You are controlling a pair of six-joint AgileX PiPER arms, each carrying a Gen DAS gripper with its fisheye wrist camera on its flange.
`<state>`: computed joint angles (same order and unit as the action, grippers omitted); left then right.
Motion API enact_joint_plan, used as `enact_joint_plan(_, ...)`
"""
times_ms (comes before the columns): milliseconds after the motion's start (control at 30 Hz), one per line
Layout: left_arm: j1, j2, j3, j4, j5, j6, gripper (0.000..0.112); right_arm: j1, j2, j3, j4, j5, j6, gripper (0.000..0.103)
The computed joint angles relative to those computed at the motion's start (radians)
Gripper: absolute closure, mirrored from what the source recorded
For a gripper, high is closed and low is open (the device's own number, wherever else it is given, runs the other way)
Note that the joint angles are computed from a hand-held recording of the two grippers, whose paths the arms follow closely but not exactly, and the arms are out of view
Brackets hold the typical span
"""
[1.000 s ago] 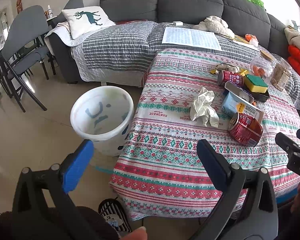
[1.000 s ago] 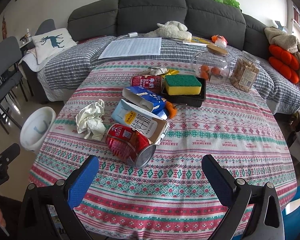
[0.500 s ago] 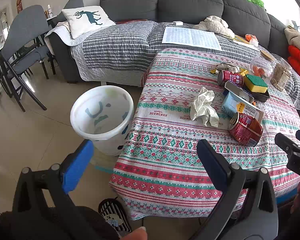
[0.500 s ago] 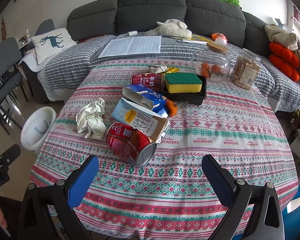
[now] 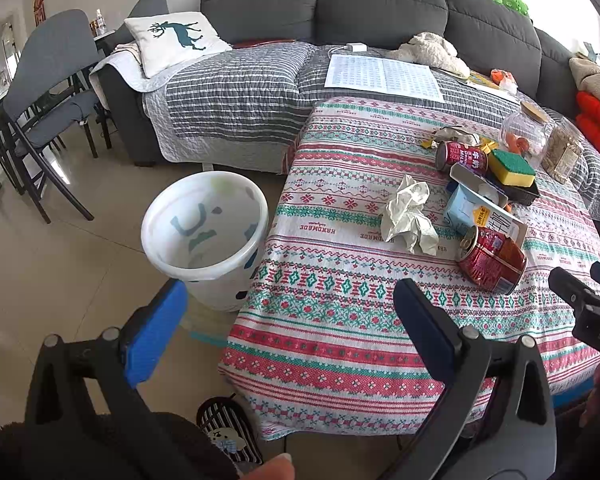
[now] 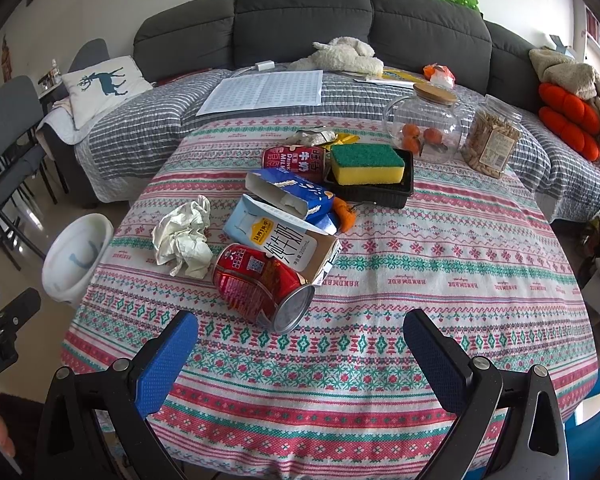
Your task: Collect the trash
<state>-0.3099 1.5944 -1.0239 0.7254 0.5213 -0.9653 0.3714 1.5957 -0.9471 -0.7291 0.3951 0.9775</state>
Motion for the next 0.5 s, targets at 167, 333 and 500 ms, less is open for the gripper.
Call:
enact_joint_plan(167, 0.002, 0.001, 0.0, -0.004, -0.001, 0.003, 0.01, 0.0, 0.003, -0.003, 0.008, 0.001, -0.008, 0.0)
enact_joint_plan(333, 0.004, -0.002, 0.004, -0.005, -0.002, 0.004, 0.01, 0.0, 0.002, -0.002, 0.008, 0.0, -0.006, 0.0)
enact_joint_plan(500, 0.002, 0.002, -0.001, -0.006, 0.003, 0.005, 0.01, 0.001, 0.006, -0.004, 0.013, 0.001, -0.009, 0.0)
